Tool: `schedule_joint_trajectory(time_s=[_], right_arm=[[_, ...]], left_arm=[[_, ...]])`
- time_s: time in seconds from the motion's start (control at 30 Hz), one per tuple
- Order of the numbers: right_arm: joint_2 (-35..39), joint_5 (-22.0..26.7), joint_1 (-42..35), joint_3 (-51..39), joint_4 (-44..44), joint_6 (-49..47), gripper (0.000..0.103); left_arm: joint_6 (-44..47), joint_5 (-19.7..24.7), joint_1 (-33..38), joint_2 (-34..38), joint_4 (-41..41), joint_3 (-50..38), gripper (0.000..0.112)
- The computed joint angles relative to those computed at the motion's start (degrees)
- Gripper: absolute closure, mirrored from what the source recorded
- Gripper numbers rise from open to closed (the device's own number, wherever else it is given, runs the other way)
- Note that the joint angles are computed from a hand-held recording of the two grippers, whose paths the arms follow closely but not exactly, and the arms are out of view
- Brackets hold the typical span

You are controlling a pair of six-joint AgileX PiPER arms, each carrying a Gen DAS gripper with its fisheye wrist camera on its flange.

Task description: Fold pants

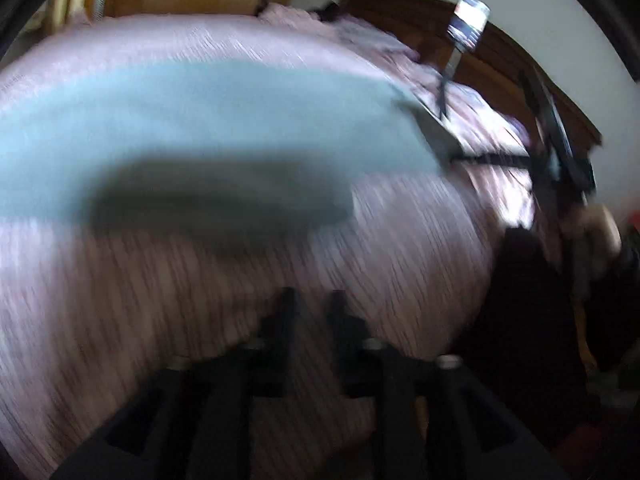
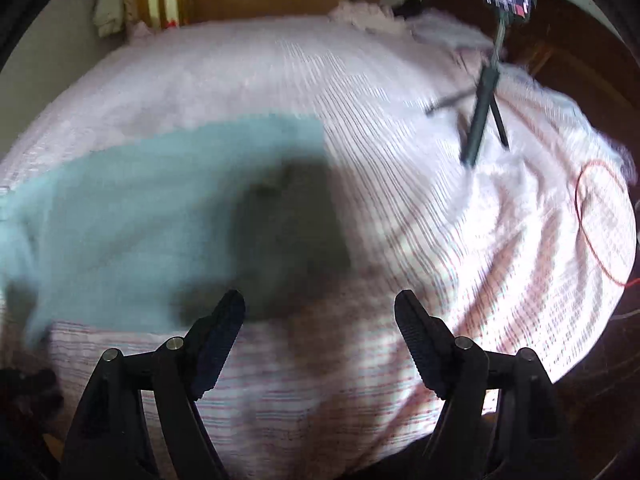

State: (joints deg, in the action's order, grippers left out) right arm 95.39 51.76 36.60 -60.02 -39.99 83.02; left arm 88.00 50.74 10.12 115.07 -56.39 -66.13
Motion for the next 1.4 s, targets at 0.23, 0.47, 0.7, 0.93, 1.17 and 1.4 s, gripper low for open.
schedule_joint_trajectory(time_s=[0.23,0.47,0.7,0.93,1.17,1.4], right_arm=[[0.61,-16.02,2.73,1.21,-9.17,12.77,0.031],[5.64,-29.98,-1.69,4.46,-6.45,13.12,0.031],[7.29,-24.38,1.28,1.46,-3.89,8.94,0.031],[6.36,-17.25,1.54,-2.84,-6.61,8.56,0.031],[13.62,-13.52,-14.18,-17.95,19.88,-26.70,0.031],[18.71,-19.72,-25.65,-22.12,34.24,-48.97,0.085]], left_arm=[[13.34,-3.44,-0.08,-5.75,-15.64,8.65,0.049],[22.76,-14.21,-6.83,-7.90,-25.53,10.55,0.108],[6.29,-15.34,-7.77,-5.50,-6.52,6.23,0.111],[-8.37,-5.69,-5.81,-1.95,2.09,-0.86,0.112],[-5.61,-0.78,-4.32,-2.98,4.45,-0.03,0.112],[7.04,12.24,3.57,-11.23,-7.92,-1.17,0.112]])
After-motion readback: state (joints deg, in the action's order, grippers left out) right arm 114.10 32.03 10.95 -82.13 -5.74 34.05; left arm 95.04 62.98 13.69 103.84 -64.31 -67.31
